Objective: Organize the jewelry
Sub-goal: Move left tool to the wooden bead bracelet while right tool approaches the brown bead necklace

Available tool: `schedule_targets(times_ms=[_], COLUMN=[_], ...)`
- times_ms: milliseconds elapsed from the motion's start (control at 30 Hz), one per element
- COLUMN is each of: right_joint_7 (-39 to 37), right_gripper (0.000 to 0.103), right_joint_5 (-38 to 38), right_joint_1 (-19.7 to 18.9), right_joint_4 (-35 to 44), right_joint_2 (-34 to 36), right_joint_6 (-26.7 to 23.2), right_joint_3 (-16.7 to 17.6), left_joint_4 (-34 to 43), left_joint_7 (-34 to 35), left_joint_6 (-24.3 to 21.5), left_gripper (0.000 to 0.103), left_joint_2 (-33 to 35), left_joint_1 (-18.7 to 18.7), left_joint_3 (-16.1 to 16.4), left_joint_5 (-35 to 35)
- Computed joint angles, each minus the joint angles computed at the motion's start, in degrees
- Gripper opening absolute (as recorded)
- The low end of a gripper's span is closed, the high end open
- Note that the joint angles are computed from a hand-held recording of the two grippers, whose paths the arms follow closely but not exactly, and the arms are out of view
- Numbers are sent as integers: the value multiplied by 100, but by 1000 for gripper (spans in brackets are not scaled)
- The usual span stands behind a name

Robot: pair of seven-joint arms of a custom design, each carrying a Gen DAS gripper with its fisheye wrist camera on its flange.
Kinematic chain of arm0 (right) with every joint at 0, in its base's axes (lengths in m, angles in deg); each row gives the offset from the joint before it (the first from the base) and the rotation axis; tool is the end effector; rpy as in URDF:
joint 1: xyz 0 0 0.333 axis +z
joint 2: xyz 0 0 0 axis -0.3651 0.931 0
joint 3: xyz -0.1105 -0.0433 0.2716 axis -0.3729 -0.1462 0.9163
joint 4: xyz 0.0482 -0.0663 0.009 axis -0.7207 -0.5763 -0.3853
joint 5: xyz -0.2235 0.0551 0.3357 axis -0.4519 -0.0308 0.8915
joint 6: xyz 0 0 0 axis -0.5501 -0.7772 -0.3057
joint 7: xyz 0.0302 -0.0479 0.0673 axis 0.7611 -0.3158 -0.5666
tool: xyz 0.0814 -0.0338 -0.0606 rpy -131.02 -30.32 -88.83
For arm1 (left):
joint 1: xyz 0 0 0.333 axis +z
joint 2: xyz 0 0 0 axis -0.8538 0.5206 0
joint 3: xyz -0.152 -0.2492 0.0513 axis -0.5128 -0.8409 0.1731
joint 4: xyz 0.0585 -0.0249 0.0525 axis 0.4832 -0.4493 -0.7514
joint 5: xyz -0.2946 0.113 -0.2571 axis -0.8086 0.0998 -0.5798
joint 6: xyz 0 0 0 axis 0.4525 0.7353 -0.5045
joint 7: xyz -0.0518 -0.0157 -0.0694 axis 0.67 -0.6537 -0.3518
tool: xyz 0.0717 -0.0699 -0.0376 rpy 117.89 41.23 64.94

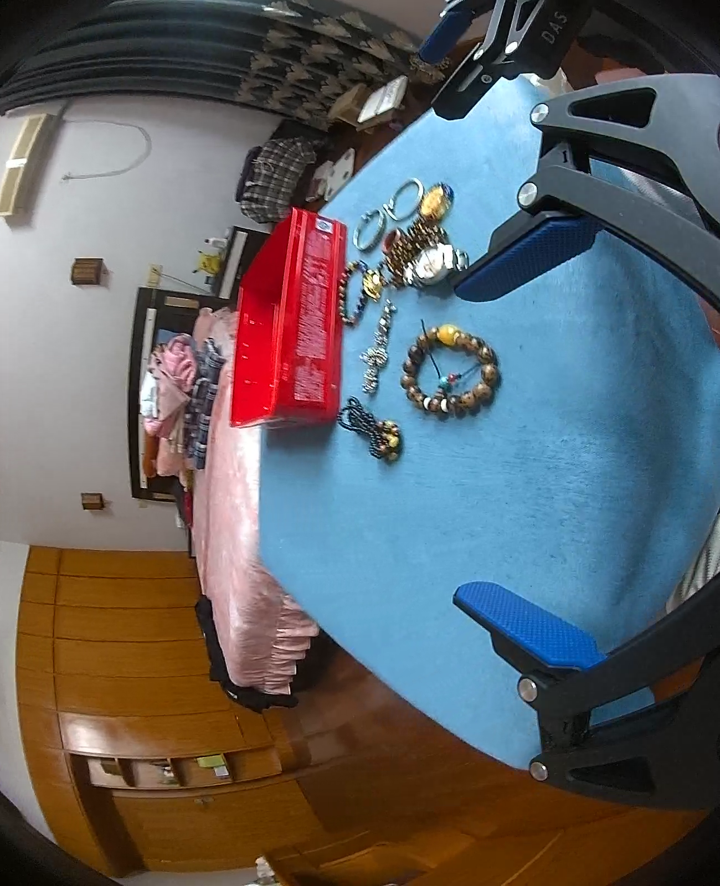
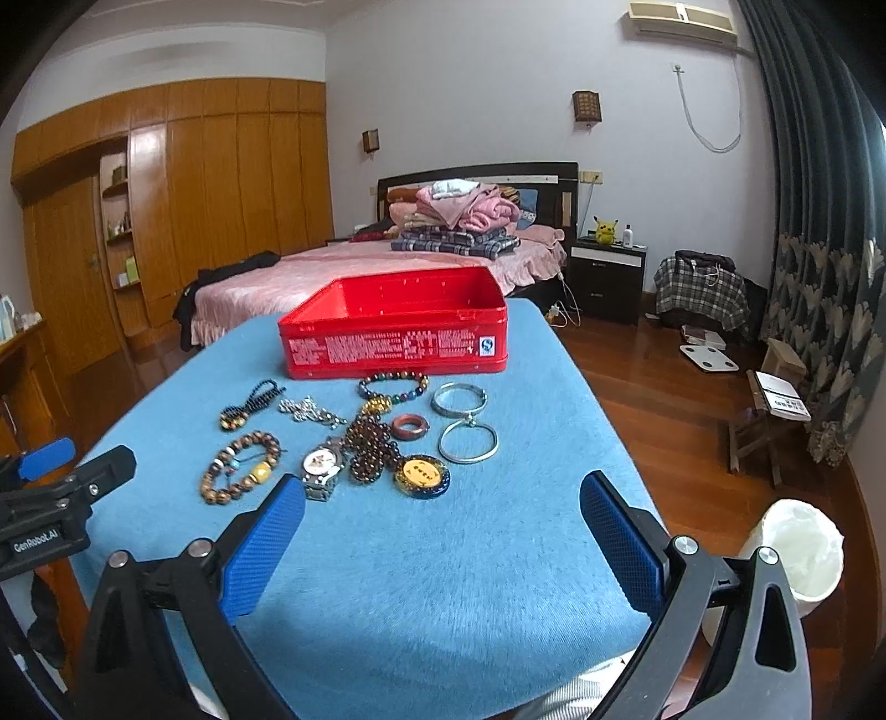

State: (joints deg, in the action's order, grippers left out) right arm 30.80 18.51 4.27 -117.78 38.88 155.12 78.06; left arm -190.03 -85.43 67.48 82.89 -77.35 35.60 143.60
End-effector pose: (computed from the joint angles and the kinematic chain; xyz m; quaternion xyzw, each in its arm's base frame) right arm 0.6010 0.2711 0.4516 -0.7064 0.4871 -0.2608 0.4424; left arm 0.5231 -0.3175 0.4576 -0.7262 0.4946 -0.2790 0.3876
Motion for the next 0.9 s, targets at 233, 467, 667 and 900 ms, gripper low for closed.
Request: schedule_targets(times_ms=[233, 467, 667, 900], right_joint_7=[252, -135, -604, -869], right_gripper=[95, 71, 67, 64], right_joint_5=[-257, -257, 0, 180], right_joint_1=[185, -571, -898, -832], right_joint_4=[630, 1457, 2002, 2249], right_joint_2=[551, 1161, 1558, 1663], right_joint_6=[-365, -987, -1372, -1688], right_joint_3=[-339, 428, 767, 691], left_joint_4=[403, 860, 1135, 1388], left_joint_7=[408, 812, 1043, 1146], left_joint_6=[97, 298, 448, 523], left_gripper=[98, 79, 79, 78], left_joint_2=[491, 985, 1284, 1533], left_joint_1=[44, 63, 19, -46], left_joint_3=[154, 355, 494, 633], left_joint_5=[-215, -558, -742, -805])
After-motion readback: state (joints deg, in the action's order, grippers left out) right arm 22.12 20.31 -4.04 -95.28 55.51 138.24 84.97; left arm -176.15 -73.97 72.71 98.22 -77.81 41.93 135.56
